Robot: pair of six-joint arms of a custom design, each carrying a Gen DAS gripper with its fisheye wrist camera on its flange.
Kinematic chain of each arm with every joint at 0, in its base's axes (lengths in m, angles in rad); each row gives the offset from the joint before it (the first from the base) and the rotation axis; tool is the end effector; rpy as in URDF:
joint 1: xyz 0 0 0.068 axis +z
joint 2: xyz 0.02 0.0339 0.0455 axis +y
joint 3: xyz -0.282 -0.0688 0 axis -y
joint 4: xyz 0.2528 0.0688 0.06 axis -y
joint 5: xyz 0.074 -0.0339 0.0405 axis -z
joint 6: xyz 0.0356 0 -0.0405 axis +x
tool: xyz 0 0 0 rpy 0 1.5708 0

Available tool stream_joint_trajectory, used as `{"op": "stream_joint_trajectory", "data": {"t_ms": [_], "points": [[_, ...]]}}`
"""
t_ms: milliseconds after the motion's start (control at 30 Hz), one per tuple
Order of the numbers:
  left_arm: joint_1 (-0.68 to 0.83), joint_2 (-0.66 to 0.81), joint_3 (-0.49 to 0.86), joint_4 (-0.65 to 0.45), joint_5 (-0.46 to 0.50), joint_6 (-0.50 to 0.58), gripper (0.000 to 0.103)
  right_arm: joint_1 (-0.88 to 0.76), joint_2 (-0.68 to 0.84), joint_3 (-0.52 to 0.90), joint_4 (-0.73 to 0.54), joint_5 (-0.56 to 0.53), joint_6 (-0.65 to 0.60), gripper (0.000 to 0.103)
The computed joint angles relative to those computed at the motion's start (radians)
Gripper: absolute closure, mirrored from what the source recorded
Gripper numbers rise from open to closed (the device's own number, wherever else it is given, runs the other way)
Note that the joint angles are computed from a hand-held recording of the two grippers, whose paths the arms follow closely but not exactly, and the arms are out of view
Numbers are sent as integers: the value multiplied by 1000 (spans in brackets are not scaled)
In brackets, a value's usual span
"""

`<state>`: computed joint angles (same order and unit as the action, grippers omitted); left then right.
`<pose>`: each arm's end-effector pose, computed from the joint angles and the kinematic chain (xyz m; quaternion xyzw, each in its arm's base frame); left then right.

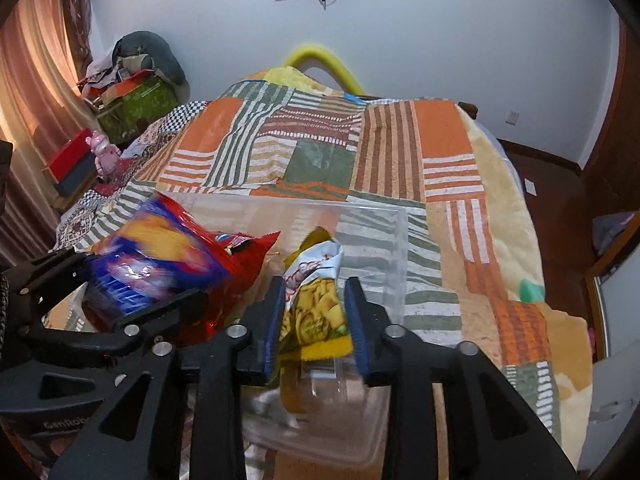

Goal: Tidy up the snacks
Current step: 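Drop the blue bag into the clear box with the left tool while the right tool drops the chip bag, then grasp the square bread pack with the left tool while the right tool grasps the cylindrical biscuit roll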

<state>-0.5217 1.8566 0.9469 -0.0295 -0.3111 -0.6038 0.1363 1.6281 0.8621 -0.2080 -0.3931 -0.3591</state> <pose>0.3226 -0.1728 0.1343 -0.0866 0.9363 -0.0391 0.3381 0.3152 0.0570 0.1746 -0.2855 0.8947 0.1534 0.3073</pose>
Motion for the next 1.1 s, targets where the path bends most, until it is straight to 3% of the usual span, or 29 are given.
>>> {"op": "stream_joint_trajectory", "data": {"t_ms": [200,467,700,900,1100], "points": [[-37,-135,-93,-9,-38,-27,18,-47,-129,-49,-29,-41,-13,44],[-116,-344,-231,-122,-153,-76,11,-65,-329,-166,-83,-68,-55,34],[-135,-451,-376,-171,-164,-127,10,-18,-379,-250,-128,-62,-63,32],[-108,-411,-482,-88,-104,-137,10,68,-324,-314,-79,-2,-26,32],[-53,-257,-514,80,-20,-97,10,159,-244,-312,-52,60,9,32]]}}
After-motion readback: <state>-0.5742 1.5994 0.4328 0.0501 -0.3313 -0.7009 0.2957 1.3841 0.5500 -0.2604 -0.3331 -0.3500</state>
